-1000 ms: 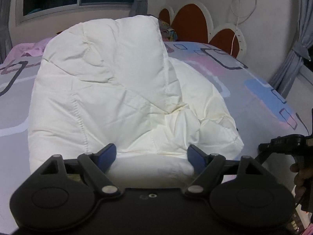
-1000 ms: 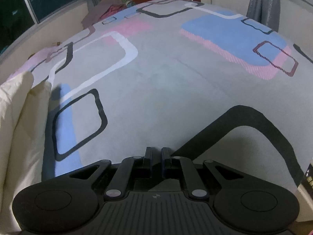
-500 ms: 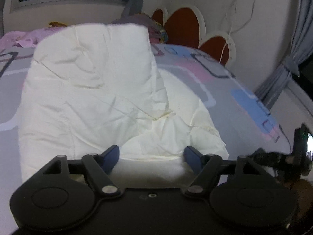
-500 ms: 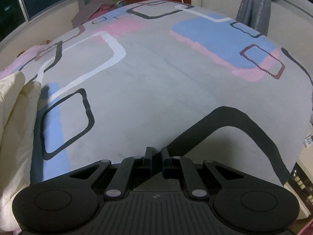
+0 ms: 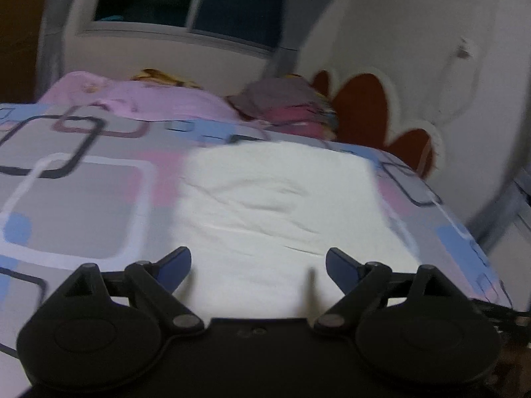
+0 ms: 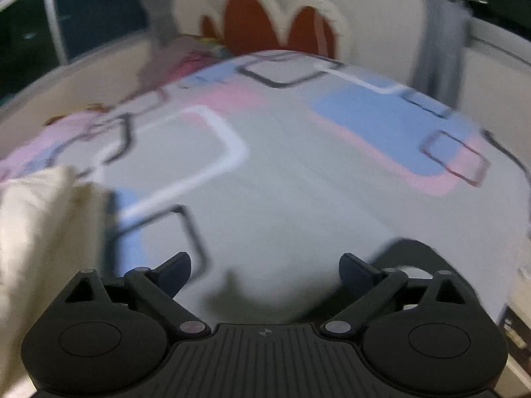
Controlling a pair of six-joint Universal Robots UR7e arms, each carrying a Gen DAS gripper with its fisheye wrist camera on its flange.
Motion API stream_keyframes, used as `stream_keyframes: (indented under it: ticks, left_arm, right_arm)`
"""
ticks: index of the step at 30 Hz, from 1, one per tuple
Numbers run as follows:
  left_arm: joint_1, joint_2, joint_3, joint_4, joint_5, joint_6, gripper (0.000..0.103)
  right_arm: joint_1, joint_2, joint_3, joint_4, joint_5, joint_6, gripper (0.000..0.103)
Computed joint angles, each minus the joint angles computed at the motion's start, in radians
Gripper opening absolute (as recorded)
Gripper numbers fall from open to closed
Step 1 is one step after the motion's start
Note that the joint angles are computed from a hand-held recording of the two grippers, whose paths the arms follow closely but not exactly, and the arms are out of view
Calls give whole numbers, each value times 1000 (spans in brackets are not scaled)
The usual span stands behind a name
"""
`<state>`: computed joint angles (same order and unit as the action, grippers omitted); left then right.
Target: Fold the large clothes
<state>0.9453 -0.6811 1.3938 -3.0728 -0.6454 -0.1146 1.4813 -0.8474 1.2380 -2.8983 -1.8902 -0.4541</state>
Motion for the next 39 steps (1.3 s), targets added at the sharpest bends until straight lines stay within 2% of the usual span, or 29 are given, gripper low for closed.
stream_keyframes:
  ticks: [1, 3, 5, 7, 9, 11, 14, 19, 21, 22, 23, 24, 26, 28, 31, 35, 39]
  left_arm:
    - [9, -6, -2, 7, 11, -7, 85]
    - [22, -16, 1, 1, 2, -16, 81]
    - [34, -20, -5, -10, -24, -7, 73]
    - [43, -13, -26, -18, -43, 21, 68]
    - [54, 8, -70, -38, -70, 63, 60]
    - [68, 25, -110, -67, -90, 110, 53]
    - [83, 35, -161, -33, -134, 126, 53]
    - [119, 74, -275, 150, -229, 125, 52]
    - [128, 100, -315, 184, -241, 127, 52]
    - [134, 113, -338, 206, -256, 125, 52]
    - [138, 125, -355, 218, -269, 126, 52]
    - [143, 136, -375, 235, -283, 127, 52]
    - [150, 168, -424, 276, -299, 136, 53]
    - [156, 212, -490, 334, -293, 156, 53]
    - [170, 277, -584, 415, -285, 171, 55]
    - [175, 352, -684, 464, -240, 213, 57]
    - [180, 392, -750, 521, -216, 195, 57]
  right_arm:
    - [7, -3, 1, -3, 23, 2, 87]
    - [26, -13, -4, 35, 95, 18, 78]
    - [46, -18, -18, 103, 210, 10, 67]
    - [71, -9, -48, 178, 297, -14, 64]
    - [105, 18, -87, 238, 349, -45, 64]
    - [141, 58, -134, 265, 360, -82, 64]
    - [175, 125, -227, 343, 356, -116, 64]
    - [199, 218, -359, 461, 342, -133, 64]
    - [193, 240, -389, 511, 337, -125, 64]
    - [189, 251, -406, 528, 340, -127, 43]
    - [186, 265, -427, 548, 324, -129, 30]
    - [184, 260, -411, 529, 295, -129, 27]
    - [179, 264, -386, 472, 246, -141, 27]
    - [172, 279, -393, 465, 206, -135, 27]
    - [147, 317, -422, 452, 183, -140, 31]
    - [103, 363, -487, 483, 245, -92, 33]
    - [83, 419, -587, 547, 273, -81, 33]
